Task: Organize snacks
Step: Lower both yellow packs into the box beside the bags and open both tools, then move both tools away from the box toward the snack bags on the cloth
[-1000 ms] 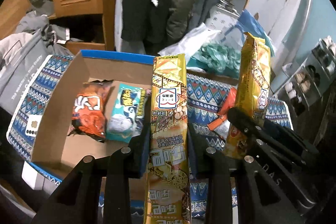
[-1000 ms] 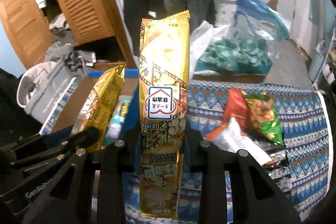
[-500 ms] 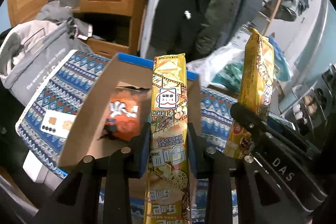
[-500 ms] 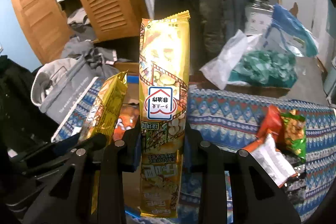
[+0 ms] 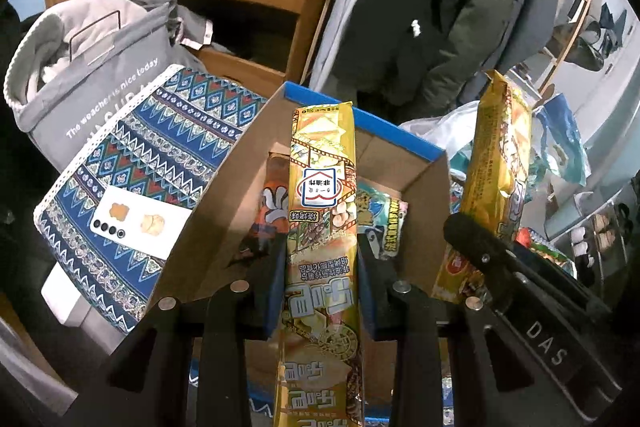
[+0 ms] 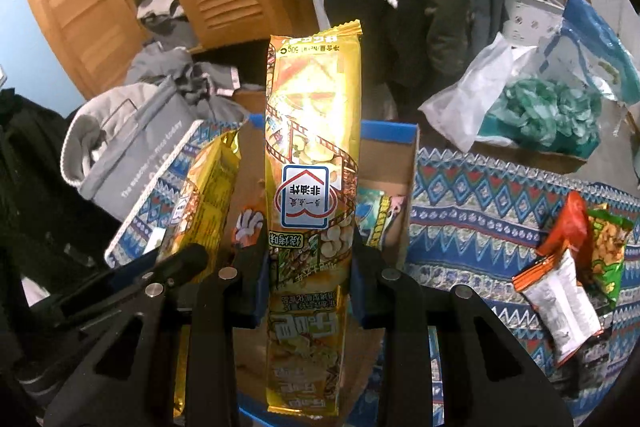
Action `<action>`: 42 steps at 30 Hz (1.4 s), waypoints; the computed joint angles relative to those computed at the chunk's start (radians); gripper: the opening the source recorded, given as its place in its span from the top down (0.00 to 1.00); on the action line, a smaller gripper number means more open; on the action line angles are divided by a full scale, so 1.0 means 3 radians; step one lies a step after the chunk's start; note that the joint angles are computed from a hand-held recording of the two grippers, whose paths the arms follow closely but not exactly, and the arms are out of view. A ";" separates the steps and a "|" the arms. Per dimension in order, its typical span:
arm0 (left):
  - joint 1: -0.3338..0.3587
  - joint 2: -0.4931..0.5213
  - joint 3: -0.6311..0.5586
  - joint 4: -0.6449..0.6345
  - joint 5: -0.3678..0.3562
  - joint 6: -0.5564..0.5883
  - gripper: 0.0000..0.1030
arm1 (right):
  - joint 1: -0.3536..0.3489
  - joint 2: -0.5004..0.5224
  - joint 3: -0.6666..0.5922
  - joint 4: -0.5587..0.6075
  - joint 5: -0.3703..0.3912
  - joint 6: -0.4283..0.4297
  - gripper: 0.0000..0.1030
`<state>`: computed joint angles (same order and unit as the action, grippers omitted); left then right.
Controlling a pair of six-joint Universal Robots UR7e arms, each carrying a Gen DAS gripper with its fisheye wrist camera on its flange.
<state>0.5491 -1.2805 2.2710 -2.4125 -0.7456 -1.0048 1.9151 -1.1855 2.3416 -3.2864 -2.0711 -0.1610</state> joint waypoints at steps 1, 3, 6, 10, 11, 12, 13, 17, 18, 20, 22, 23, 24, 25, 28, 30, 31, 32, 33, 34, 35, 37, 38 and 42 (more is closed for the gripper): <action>0.0011 0.0013 -0.0003 0.0020 0.0011 -0.0014 0.69 | -0.0004 0.0015 -0.0009 0.0018 -0.0007 0.0008 0.70; 0.0035 0.0031 -0.0002 0.0037 0.0008 -0.0034 0.69 | -0.0020 0.0043 -0.0020 0.0058 -0.0022 0.0047 0.70; 0.0050 0.0029 0.0020 -0.0003 0.0014 -0.0065 0.67 | -0.0033 0.0060 -0.0038 0.0108 -0.0062 0.0107 0.63; 0.0019 0.0012 0.0026 0.0047 0.0117 -0.0137 0.48 | -0.0042 0.0042 -0.0033 0.0077 -0.0101 0.0134 0.62; 0.0015 0.0014 0.0023 0.0059 0.0134 -0.0148 0.48 | -0.0038 0.0035 -0.0031 0.0071 -0.0116 0.0141 0.60; 0.0009 0.0013 0.0022 0.0071 0.0140 -0.0150 0.48 | -0.0033 0.0034 -0.0030 0.0058 -0.0129 0.0139 0.58; 0.0008 0.0013 0.0017 0.0081 0.0130 -0.0148 0.48 | -0.0028 0.0032 -0.0026 0.0046 -0.0135 0.0138 0.57; 0.0003 0.0007 0.0009 0.0109 0.0078 -0.0177 0.46 | -0.0028 -0.0014 0.0006 0.0047 -0.0160 0.0132 0.46; 0.0001 0.0003 0.0012 0.0109 0.0071 -0.0181 0.46 | -0.0032 -0.0039 0.0033 0.0030 -0.0170 0.0117 0.40; -0.0003 0.0006 0.0010 0.0103 0.0041 -0.0185 0.42 | -0.0037 -0.0069 0.0083 -0.0041 -0.0198 0.0090 0.36; -0.0015 0.0016 0.0015 0.0057 0.0026 -0.0170 0.38 | -0.0053 -0.0114 0.0118 -0.0049 -0.0250 0.0076 0.36; -0.0019 0.0023 0.0014 0.0046 0.0026 -0.0165 0.37 | -0.0063 -0.0139 0.0126 -0.0031 -0.0261 0.0083 0.36; -0.0024 0.0031 0.0009 0.0046 0.0025 -0.0162 0.37 | -0.0075 -0.0161 0.0138 -0.0029 -0.0266 0.0087 0.36; -0.0027 0.0040 0.0000 0.0049 0.0017 -0.0156 0.37 | -0.0084 -0.0178 0.0143 -0.0032 -0.0273 0.0088 0.36; -0.0037 0.0044 -0.0004 0.0030 -0.0015 -0.0147 0.37 | -0.0098 -0.0233 0.0176 -0.0055 -0.0304 0.0062 0.36; -0.0047 0.0049 -0.0005 0.0017 -0.0031 -0.0153 0.36 | -0.0103 -0.0267 0.0208 -0.0092 -0.0337 0.0038 0.36; -0.0053 0.0054 -0.0009 0.0023 -0.0034 -0.0161 0.31 | -0.0111 -0.0291 0.0229 -0.0108 -0.0346 0.0021 0.36; -0.0065 0.0065 -0.0012 0.0031 -0.0032 -0.0166 0.27 | -0.0119 -0.0309 0.0246 -0.0125 -0.0355 0.0009 0.36; -0.0077 0.0077 -0.0013 0.0033 -0.0028 -0.0162 0.27 | -0.0127 -0.0325 0.0265 -0.0140 -0.0369 -0.0001 0.35; -0.0083 0.0088 -0.0015 0.0034 -0.0029 -0.0154 0.27 | -0.0134 -0.0341 0.0281 -0.0147 -0.0383 -0.0011 0.35; -0.0087 0.0102 -0.0021 0.0035 -0.0041 -0.0142 0.27 | -0.0151 -0.0372 0.0312 -0.0155 -0.0402 -0.0030 0.35; -0.0090 0.0140 -0.0043 0.0026 -0.0094 -0.0106 0.27 | -0.0172 -0.0410 0.0351 -0.0165 -0.0430 -0.0053 0.35; -0.0094 0.0160 -0.0053 0.0020 -0.0114 -0.0095 0.27 | -0.0190 -0.0444 0.0380 -0.0171 -0.0447 -0.0070 0.35; -0.0125 0.0244 -0.0084 -0.0009 -0.0171 -0.0073 0.24 | -0.0247 -0.0566 0.0467 -0.0198 -0.0491 -0.0118 0.35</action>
<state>0.5115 -1.2073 2.2459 -2.4153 -0.7971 -1.0268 1.8408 -1.3554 2.4818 -3.3459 -2.2183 -0.1965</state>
